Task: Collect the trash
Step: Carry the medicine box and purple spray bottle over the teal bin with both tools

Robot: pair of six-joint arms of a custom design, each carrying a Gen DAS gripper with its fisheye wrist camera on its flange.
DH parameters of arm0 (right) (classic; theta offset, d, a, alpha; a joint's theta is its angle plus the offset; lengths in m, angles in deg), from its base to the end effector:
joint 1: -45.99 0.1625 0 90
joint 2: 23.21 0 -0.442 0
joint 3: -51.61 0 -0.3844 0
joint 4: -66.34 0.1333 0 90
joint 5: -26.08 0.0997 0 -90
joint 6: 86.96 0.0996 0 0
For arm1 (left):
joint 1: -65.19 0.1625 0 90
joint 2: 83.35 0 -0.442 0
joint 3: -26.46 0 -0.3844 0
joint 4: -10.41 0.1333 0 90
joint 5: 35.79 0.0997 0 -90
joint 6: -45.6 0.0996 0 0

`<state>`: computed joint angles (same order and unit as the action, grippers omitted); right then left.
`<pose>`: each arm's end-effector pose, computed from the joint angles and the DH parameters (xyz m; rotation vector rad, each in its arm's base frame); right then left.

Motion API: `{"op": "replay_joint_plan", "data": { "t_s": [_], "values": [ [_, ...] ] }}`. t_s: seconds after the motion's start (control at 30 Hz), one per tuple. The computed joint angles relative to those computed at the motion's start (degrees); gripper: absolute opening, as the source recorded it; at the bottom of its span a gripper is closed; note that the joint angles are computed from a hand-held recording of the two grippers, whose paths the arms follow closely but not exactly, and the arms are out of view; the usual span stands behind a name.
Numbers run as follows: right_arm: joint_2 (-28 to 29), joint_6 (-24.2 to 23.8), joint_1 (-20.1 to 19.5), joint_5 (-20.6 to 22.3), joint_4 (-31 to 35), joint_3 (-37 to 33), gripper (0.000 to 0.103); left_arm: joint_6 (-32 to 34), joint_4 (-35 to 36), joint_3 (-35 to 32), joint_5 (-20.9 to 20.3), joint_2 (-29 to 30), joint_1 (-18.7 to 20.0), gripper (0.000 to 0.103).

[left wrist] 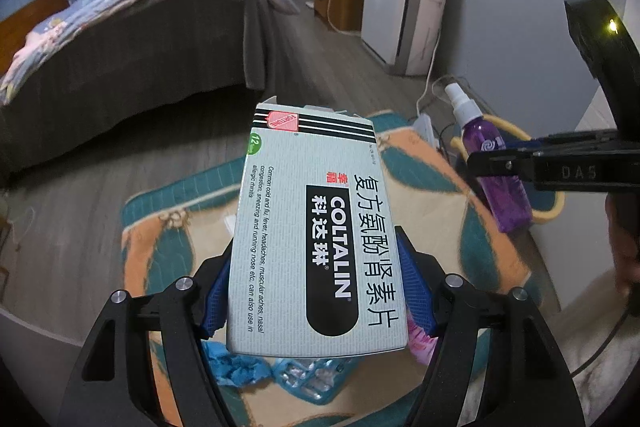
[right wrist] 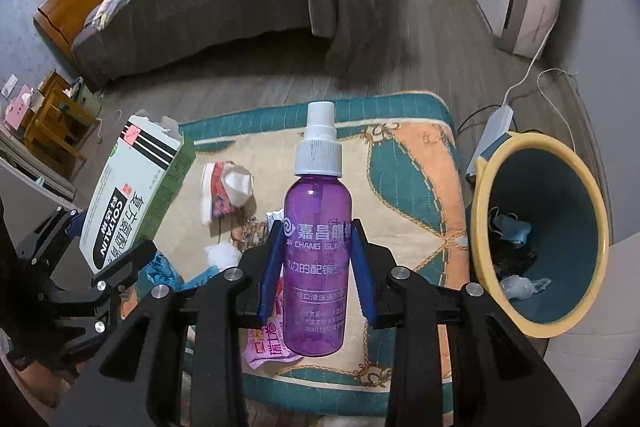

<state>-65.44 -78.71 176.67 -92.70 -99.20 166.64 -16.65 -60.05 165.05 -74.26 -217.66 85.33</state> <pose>0.4198 -0.3575 0.0099 0.7334 -2.5809 0.3435 -0.0594 -0.2468 0.3531 0.3847 2.2703 -0.8144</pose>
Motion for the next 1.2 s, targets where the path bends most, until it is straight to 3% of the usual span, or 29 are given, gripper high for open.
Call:
{"op": "replay_joint_plan", "data": {
  "t_s": [0.1,0.6,0.8,1.2],
  "values": [
    [-0.50,-1.15,0.08,-0.42,-1.16,0.34,0.032,-2.17,1.96,-1.11,0.67,0.22,-1.94,0.072],
    [-7.55,-3.46,-1.09,-1.81,-5.91,4.03,0.032,-4.17,1.74,-4.87,3.96,4.76,-4.06,0.072],
    [-10.81,-4.50,-1.99,-2.70,-8.05,5.76,0.032,-0.94,-2.74,-4.63,4.29,6.94,-4.63,0.072],
    [-15.28,-5.46,-5.11,-3.73,-11.64,9.76,0.032,11.41,-21.75,-1.46,2.39,15.18,-2.32,0.071]
  ]
}}
